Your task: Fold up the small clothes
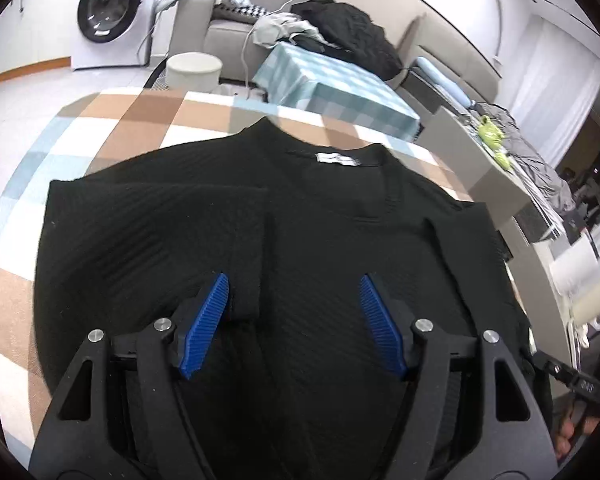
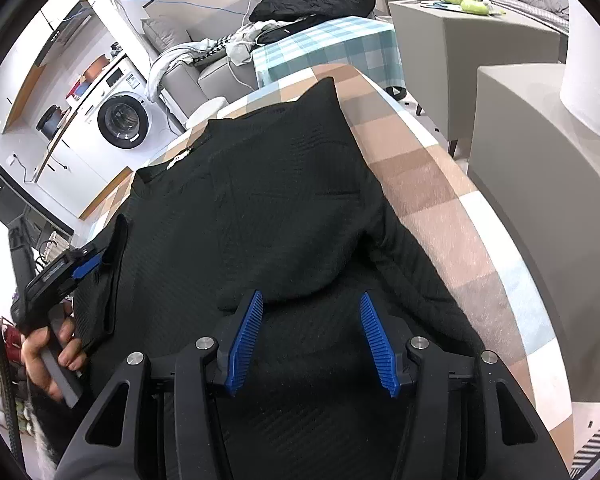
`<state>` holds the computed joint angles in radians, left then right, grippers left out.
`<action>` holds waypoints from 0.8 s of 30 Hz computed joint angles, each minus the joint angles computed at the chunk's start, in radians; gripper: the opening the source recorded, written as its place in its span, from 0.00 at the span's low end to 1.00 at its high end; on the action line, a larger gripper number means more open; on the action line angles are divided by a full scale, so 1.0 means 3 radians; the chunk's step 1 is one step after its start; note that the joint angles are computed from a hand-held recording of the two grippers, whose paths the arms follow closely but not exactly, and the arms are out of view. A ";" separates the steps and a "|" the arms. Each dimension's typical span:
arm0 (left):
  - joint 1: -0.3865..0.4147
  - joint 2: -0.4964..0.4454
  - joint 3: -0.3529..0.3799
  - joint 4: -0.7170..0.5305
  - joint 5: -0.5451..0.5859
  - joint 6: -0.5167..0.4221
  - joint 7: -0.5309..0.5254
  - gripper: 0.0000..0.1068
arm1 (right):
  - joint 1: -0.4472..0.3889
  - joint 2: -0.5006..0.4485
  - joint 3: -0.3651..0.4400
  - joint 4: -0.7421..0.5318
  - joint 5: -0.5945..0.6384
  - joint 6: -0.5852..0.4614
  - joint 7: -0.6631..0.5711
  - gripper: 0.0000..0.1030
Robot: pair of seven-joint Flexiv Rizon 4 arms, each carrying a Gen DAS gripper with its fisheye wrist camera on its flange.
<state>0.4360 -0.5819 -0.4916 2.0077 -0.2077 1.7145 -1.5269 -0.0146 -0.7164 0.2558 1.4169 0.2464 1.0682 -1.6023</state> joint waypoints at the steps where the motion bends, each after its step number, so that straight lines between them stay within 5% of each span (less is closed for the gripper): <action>1: -0.0032 0.0051 0.0047 0.0024 -0.0005 -0.0026 -0.0008 0.63 | 0.0005 0.0001 -0.0006 0.0001 -0.0006 0.0012 -0.0004 0.51; 7: -0.0183 0.0476 0.0333 0.0462 -0.0077 -0.0023 -0.0070 0.63 | 0.0030 -0.0019 0.0046 -0.0009 -0.0033 0.0024 -0.0121 0.51; 12: -0.0043 0.0761 0.0323 0.0911 -0.0025 0.0172 -0.0231 0.63 | 0.0108 -0.0169 0.0080 -0.0190 0.0004 -0.0147 -0.0063 0.49; 14: 0.0046 0.0863 0.0312 0.1070 0.0048 0.0241 -0.0341 0.63 | 0.0106 -0.0246 0.0102 -0.0289 0.0099 -0.0179 0.0034 0.18; 16: 0.0062 0.0964 0.0385 0.1198 0.0120 0.0275 -0.0445 0.63 | 0.0145 -0.0271 0.0089 -0.0310 0.0110 -0.0126 0.0068 0.06; 21: 0.0330 0.1180 0.0342 0.1497 0.0311 0.0289 -0.0707 0.63 | 0.0115 -0.0203 0.0188 -0.0326 0.0118 -0.0359 -0.0236 0.09; 24: 0.0627 0.1254 0.0154 0.1639 0.0455 0.0290 -0.0840 0.64 | 0.0086 -0.0029 0.0142 -0.0136 0.0141 -0.0292 -0.0354 0.31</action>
<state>0.6240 -0.2056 -0.4453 2.4995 -0.0711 1.8014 -1.7788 0.0112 -0.7251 0.2985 1.3760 0.2886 0.9806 -1.7085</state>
